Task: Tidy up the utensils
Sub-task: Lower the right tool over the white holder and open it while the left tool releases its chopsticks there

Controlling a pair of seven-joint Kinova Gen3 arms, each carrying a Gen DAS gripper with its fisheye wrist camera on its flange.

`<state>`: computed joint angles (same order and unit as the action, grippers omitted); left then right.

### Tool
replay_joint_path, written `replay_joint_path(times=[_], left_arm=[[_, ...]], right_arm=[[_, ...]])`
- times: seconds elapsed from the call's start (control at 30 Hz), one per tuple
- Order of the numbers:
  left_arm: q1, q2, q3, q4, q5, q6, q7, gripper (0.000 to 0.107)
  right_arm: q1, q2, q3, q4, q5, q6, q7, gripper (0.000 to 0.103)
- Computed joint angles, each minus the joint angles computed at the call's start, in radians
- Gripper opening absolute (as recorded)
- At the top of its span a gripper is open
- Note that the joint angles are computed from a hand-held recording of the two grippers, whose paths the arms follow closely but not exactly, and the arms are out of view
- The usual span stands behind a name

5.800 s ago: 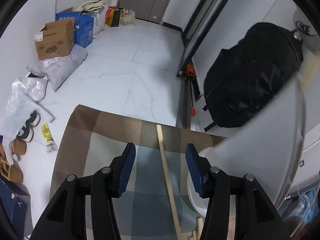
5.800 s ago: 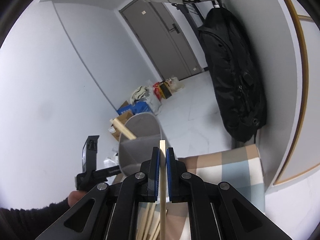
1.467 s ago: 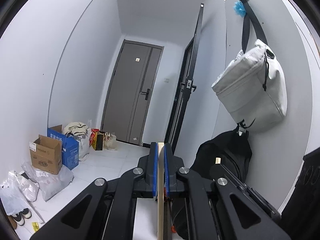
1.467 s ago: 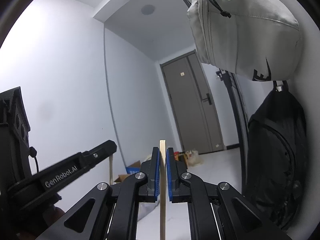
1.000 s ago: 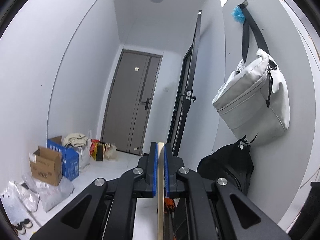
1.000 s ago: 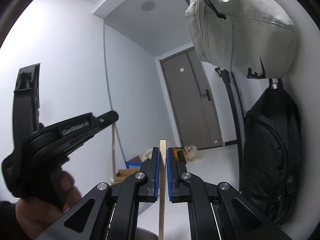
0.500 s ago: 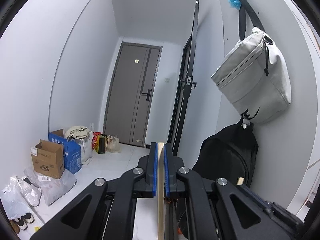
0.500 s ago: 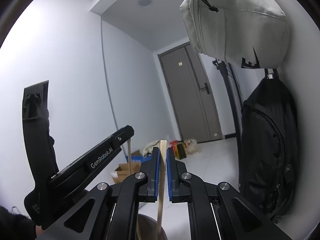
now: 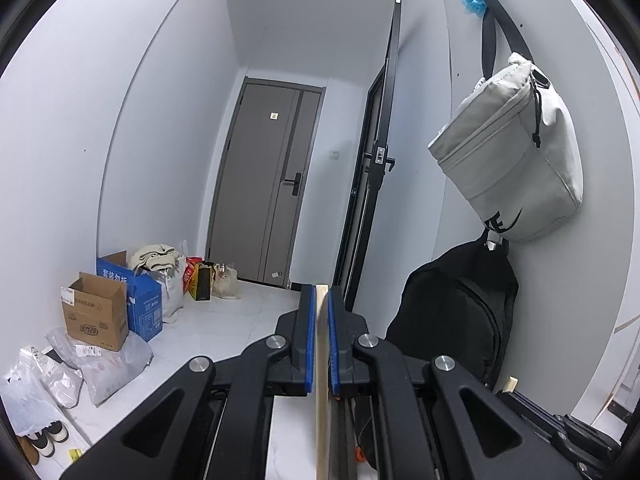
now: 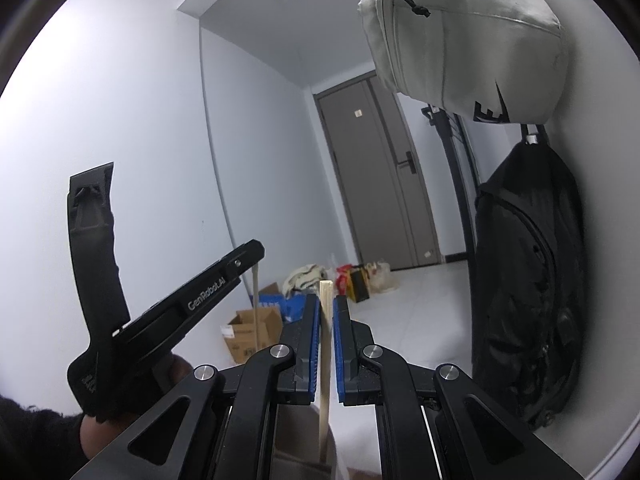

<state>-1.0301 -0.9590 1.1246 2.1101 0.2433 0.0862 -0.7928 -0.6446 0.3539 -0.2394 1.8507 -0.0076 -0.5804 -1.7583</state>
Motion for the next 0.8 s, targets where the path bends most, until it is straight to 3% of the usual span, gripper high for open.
replay_joint_path(times=[0.13,0.27,0.5,0.6,0.67,0.7,0.77,0.8], left_arm=[[0.041,0.037,0.0,0.012,-0.017,-0.002,-0.02,0.002],[0.118,0.111,-0.018,0.031,-0.043,-0.007,-0.057,0.002],[0.298,0.308,-0.083,0.029,-0.092,0.059,-0.138,0.002],[0.412,0.405,-0.148,0.03,-0.114,0.084,-0.162,0.002],[0.491,0.459,-0.207,0.023,-0.109,0.118,-0.17,0.002],[0.507,0.46,-0.221,0.024,-0.119,0.129,-0.149,0.002],[0.546,0.46,-0.254,0.019,-0.133,0.152,-0.128,0.002],[0.552,0.456,-0.256,0.014,-0.144,0.166,-0.119,0.003]], right_arm=[[0.029,-0.002,-0.022,-0.011,0.059,0.05,-0.05,0.006],[0.02,-0.008,0.008,-0.03,0.17,0.097,-0.165,0.006],[0.292,0.036,-0.294,-0.108,0.454,0.245,-0.387,0.01],[0.384,0.052,-0.399,-0.13,0.575,0.289,-0.494,0.012],[0.448,0.058,-0.465,-0.128,0.644,0.297,-0.575,0.023],[0.462,0.052,-0.47,-0.121,0.67,0.289,-0.616,0.029],[0.479,0.031,-0.459,-0.085,0.72,0.236,-0.697,0.054],[0.465,0.017,-0.431,-0.077,0.749,0.225,-0.738,0.057]])
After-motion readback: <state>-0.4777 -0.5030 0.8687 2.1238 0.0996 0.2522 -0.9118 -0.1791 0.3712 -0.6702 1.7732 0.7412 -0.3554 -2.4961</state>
